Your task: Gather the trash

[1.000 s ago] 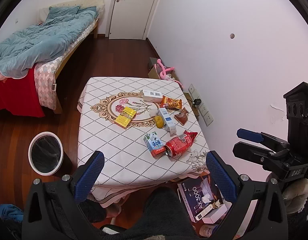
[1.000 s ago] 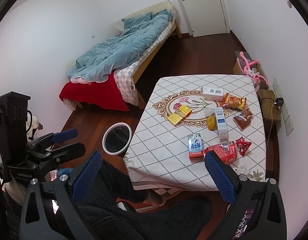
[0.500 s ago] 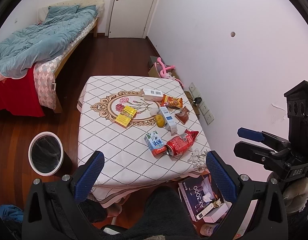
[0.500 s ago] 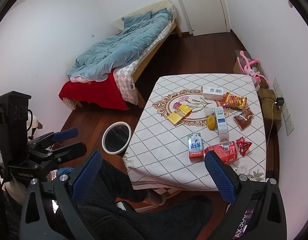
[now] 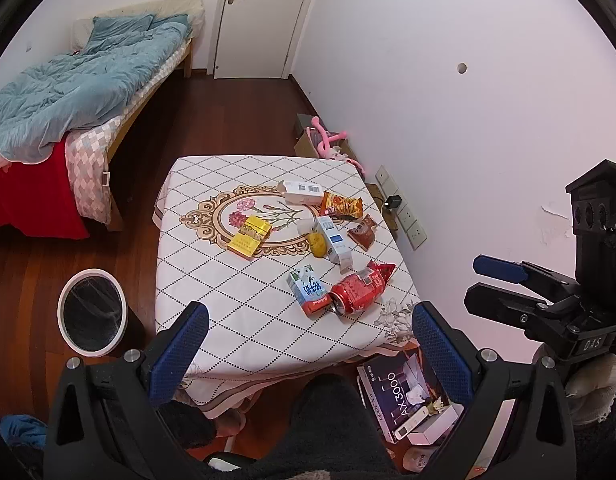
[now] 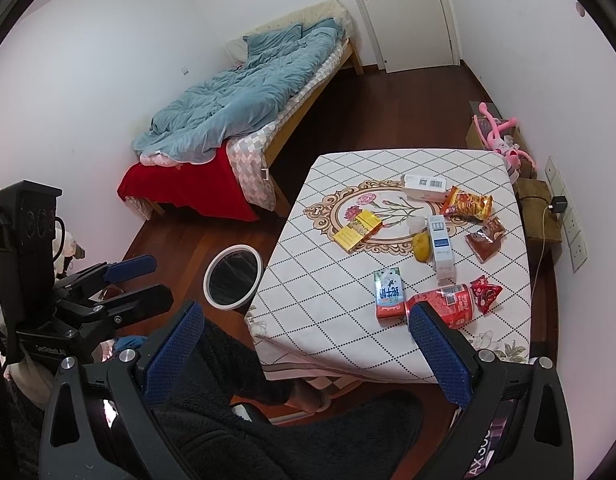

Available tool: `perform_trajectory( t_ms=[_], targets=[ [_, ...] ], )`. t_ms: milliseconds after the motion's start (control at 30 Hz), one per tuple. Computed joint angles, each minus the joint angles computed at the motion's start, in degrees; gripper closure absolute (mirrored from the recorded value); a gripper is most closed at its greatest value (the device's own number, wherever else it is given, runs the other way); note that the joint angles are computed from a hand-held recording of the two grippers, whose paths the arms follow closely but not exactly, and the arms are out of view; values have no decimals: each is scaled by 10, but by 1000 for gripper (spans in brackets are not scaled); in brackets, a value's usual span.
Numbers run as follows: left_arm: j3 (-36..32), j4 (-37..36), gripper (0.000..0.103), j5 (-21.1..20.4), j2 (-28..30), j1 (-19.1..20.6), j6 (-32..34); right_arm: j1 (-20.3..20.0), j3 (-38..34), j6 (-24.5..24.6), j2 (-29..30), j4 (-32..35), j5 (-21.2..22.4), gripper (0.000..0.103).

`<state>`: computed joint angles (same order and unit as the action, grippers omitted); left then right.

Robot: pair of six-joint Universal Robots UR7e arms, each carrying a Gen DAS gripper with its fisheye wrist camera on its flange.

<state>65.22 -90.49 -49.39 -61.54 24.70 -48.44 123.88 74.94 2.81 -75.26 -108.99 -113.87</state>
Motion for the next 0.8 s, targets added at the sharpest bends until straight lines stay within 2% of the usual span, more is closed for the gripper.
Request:
perform_trajectory(
  t_ms=[433,533,600,700,800],
  targets=[
    [-7,5,0,3,4,-3,2,-1,-1,-4,0,-2,2,0],
    [-12,17,0,15,11,-2,-1,-3,6,-1,-5,-14,-1,0],
    [-19,43,0,53,23,1,-13,-3,21,22,-9,-45,-25,0],
    [-36,115,0,133,56,18,-46,-14,59,93,-17,-91,-78,0],
    [-52,156,0,152,88,53,-55,-54,111,190,-30,-131,-97,0]
  ],
)
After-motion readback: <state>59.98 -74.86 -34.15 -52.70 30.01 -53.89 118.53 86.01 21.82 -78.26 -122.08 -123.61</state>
